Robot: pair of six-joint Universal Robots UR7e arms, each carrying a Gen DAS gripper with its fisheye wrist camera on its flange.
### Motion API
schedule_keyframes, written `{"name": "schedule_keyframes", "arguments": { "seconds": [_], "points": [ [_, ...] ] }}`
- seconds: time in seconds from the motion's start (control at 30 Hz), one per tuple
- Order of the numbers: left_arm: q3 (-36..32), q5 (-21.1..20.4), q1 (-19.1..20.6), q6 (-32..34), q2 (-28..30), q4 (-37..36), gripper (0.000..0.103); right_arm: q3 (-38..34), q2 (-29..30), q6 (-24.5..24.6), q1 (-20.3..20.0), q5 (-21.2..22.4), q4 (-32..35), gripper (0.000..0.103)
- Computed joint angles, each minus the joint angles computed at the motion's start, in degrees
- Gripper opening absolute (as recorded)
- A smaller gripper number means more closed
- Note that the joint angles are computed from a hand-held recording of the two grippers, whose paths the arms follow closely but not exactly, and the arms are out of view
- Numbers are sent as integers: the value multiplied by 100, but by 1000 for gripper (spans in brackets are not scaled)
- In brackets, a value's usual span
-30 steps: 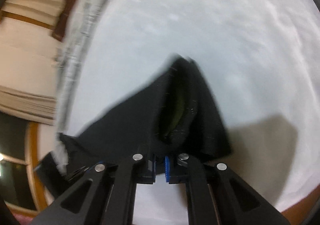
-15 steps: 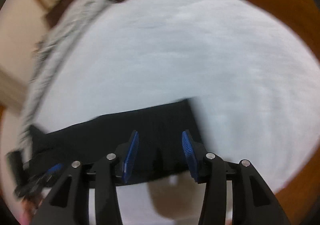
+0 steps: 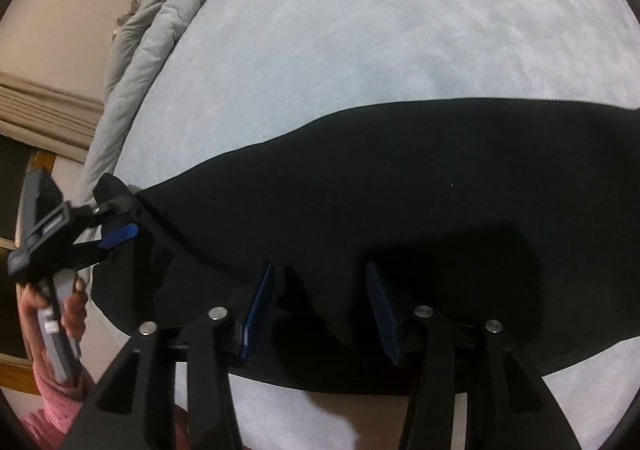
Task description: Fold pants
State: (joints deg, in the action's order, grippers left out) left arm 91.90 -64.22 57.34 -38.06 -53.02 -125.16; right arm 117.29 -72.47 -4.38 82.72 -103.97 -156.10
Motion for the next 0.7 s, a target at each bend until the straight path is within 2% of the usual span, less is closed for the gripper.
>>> {"name": "schedule_keyframes", "arguments": {
  "seconds": [0.2, 0.23, 0.3, 0.37, 0.47, 0.53, 0.6, 0.7],
  "points": [
    [-439, -192, 256, -181, 187, 491, 82, 30, 84, -266, 63, -276, -163, 48],
    [-460, -226, 276, -239, 194, 516, 78, 87, 37, -327, 48, -291, -190, 48],
    [-532, -179, 317, -314, 196, 635, 64, -15, 112, -273, 67, -250, -157, 48],
    [-495, -239, 351, -398, 169, 612, 39, -9, 76, -238, 6, -126, -130, 48],
    [-229, -368, 423, -412, 9, 301, 17, -6, 0, -258, -95, 1, -55, 48],
    [176, -402, 382, -363, -212, -155, 13, -24, -36, -224, -132, 72, 39, 48],
    [578, -249, 258, -362, -428, -491, 11, -76, -61, -126, -184, 203, 182, 48],
    [1584, 337, -185, -324, -881, -1437, 8, -136, -124, 10, -253, 394, 437, 48]
  ]
}}
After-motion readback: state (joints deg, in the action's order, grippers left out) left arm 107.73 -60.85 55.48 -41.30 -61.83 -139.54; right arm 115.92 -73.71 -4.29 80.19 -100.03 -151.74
